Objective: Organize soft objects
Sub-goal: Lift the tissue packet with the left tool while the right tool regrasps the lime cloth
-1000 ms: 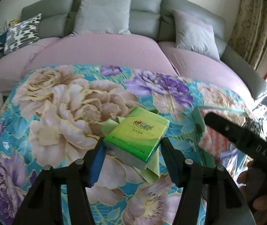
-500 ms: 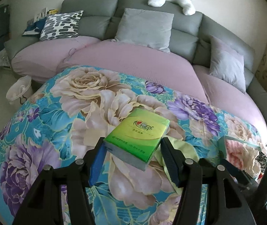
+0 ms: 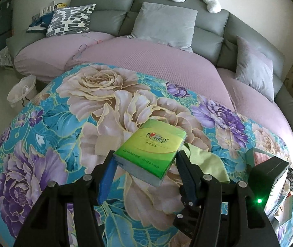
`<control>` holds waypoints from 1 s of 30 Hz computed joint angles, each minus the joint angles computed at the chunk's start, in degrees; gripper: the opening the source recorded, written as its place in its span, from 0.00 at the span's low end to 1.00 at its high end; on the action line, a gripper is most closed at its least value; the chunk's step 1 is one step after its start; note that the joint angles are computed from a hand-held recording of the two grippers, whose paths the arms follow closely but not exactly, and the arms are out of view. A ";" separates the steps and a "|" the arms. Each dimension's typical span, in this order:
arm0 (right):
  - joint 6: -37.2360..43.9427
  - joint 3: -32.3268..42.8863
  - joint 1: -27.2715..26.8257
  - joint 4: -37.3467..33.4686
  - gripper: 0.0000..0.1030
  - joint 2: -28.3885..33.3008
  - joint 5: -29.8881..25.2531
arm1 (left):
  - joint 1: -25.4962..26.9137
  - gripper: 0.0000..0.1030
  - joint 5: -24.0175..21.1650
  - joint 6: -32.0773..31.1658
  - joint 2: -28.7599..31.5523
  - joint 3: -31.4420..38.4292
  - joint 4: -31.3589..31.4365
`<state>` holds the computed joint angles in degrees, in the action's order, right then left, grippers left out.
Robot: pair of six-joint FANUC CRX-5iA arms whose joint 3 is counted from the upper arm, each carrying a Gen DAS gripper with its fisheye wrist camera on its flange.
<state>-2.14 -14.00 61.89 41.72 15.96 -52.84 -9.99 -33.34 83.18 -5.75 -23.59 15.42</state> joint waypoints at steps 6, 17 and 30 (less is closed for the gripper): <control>-0.90 1.09 -0.15 1.45 0.89 1.46 -0.98 | -0.25 0.59 -2.23 5.55 2.16 2.45 -5.03; -7.71 -2.88 -1.22 6.56 0.46 -0.48 2.40 | -0.95 0.59 -3.17 5.78 3.72 3.44 -5.89; -19.66 -10.05 -2.72 14.42 0.30 -5.03 8.06 | -1.70 0.59 -2.98 4.91 3.52 3.52 -5.60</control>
